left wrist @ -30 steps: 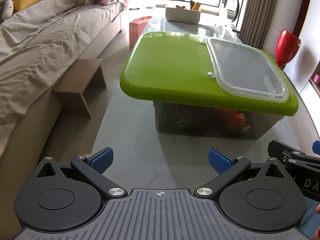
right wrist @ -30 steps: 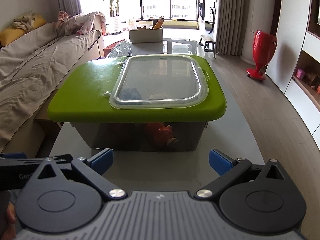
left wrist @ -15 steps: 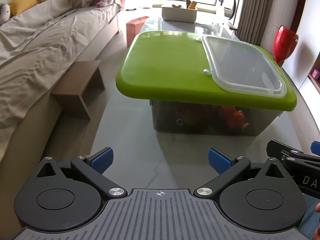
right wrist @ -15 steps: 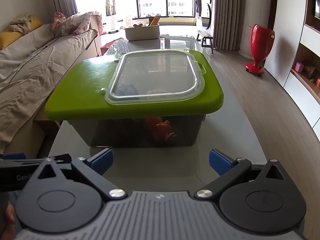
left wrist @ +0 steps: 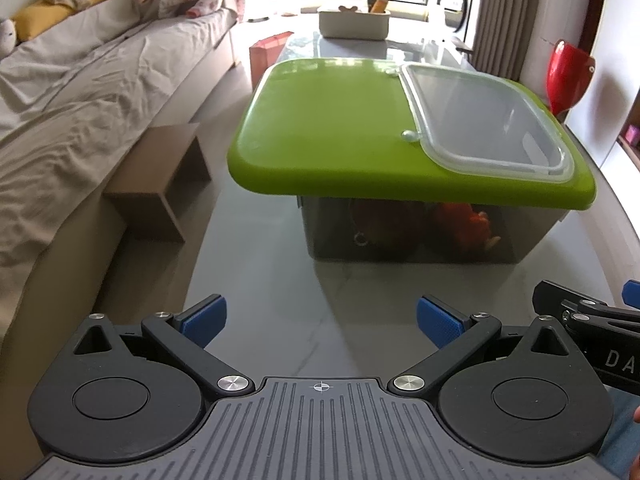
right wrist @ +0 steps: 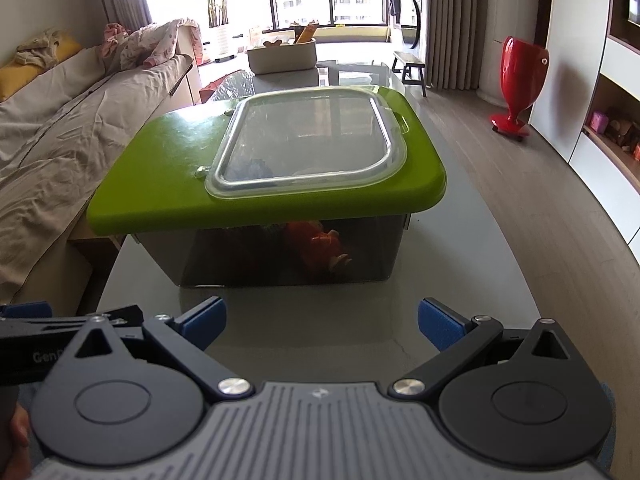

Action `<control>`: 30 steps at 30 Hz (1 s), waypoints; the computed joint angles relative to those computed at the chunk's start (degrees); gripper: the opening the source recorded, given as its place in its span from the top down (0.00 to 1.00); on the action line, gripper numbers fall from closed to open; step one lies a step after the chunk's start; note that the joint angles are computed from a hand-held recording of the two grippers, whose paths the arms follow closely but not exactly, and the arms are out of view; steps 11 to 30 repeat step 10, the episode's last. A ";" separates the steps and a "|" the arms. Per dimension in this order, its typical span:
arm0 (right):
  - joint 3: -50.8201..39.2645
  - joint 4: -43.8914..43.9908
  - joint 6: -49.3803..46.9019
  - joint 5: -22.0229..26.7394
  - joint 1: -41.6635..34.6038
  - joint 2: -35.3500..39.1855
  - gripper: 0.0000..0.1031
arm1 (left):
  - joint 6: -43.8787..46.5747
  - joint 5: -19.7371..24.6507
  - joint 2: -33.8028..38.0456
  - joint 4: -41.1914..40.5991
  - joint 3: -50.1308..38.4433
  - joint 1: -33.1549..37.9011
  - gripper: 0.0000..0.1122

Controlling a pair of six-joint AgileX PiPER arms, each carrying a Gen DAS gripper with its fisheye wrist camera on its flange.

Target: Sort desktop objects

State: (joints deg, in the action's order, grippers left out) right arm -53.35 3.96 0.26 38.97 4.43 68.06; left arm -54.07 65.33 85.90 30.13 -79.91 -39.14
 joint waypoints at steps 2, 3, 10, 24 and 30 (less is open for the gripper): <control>0.04 -0.11 0.26 0.16 0.18 -0.01 0.00 | -0.20 0.33 0.16 0.54 -0.13 -0.36 0.08; 0.11 -0.30 0.64 0.15 0.39 -0.04 0.00 | -0.30 0.50 0.24 0.81 -0.19 -0.54 0.08; 0.43 0.60 0.18 0.20 0.22 -0.33 0.00 | -1.31 0.24 -0.42 1.47 0.61 -1.01 0.08; 0.43 0.60 0.18 0.20 0.22 -0.33 0.00 | -1.31 0.24 -0.42 1.47 0.61 -1.01 0.08; 0.43 0.60 0.18 0.20 0.22 -0.33 0.00 | -1.31 0.24 -0.42 1.47 0.61 -1.01 0.08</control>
